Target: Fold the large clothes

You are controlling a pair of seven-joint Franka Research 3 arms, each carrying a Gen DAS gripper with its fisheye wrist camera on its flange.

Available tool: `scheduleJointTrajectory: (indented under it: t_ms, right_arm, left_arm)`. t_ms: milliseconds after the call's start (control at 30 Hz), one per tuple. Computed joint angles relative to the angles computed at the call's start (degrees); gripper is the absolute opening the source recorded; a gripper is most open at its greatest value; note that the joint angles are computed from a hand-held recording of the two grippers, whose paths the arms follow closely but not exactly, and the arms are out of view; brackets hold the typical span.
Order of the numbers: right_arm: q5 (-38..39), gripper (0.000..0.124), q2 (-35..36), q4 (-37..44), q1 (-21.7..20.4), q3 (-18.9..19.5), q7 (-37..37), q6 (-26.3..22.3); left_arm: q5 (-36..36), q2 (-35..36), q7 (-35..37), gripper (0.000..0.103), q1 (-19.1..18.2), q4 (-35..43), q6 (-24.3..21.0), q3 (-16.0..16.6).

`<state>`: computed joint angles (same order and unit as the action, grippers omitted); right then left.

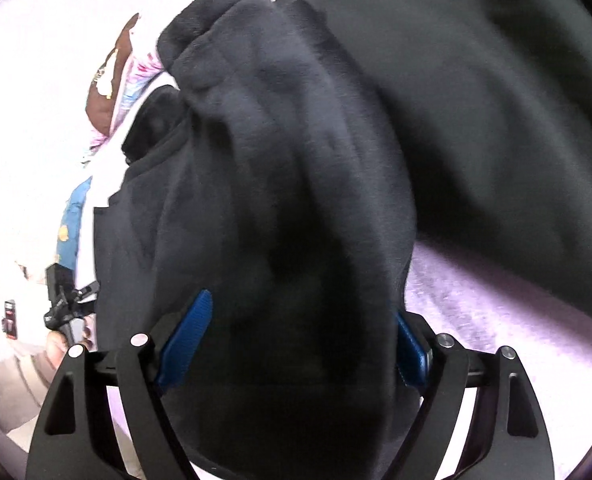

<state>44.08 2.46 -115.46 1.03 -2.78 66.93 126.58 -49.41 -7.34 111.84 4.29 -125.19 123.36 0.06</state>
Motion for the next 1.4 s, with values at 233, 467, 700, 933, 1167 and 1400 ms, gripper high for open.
scheduleJointTrajectory:
  t_ms: [233, 467, 700, 933, 1167, 1400]
  right_arm:
    - [2.7, 0.082, -1.5, -0.6, 0.9, 0.5, -1.8, -0.4]
    - [-4.9, 0.072, -1.6, -2.7, 1.6, 0.3, 4.6, 5.4]
    - [3.7, 0.098, 1.5, 0.3, 1.8, 1.3, -2.0, 0.9]
    - [-4.7, 0.089, 3.9, 3.0, 3.1, 1.8, 0.8, 1.2]
    - [3.2, 0.098, 6.2, 5.9, 1.6, 3.4, -4.4, -5.5]
    - [0.7, 0.098, 8.1, 6.1, 2.4, 3.4, 0.8, -0.9]
  left_arm:
    - [3.2, 1.2, 1.0, 0.097, 0.0, 2.1, -2.7, -0.6]
    - [17.8, 3.6, -6.8, 0.098, -1.9, 5.3, 0.1, -3.9]
    - [18.0, 3.1, -6.6, 0.098, -2.8, 4.3, 2.1, -3.7]
    - [17.4, 3.3, -5.9, 0.098, -2.9, 4.3, 2.7, -3.6]
    - [17.7, 2.6, -6.2, 0.098, -3.1, 3.4, 3.2, -3.6]
    - [18.8, 1.4, -8.5, 0.098, -3.9, 1.5, 6.0, -3.8]
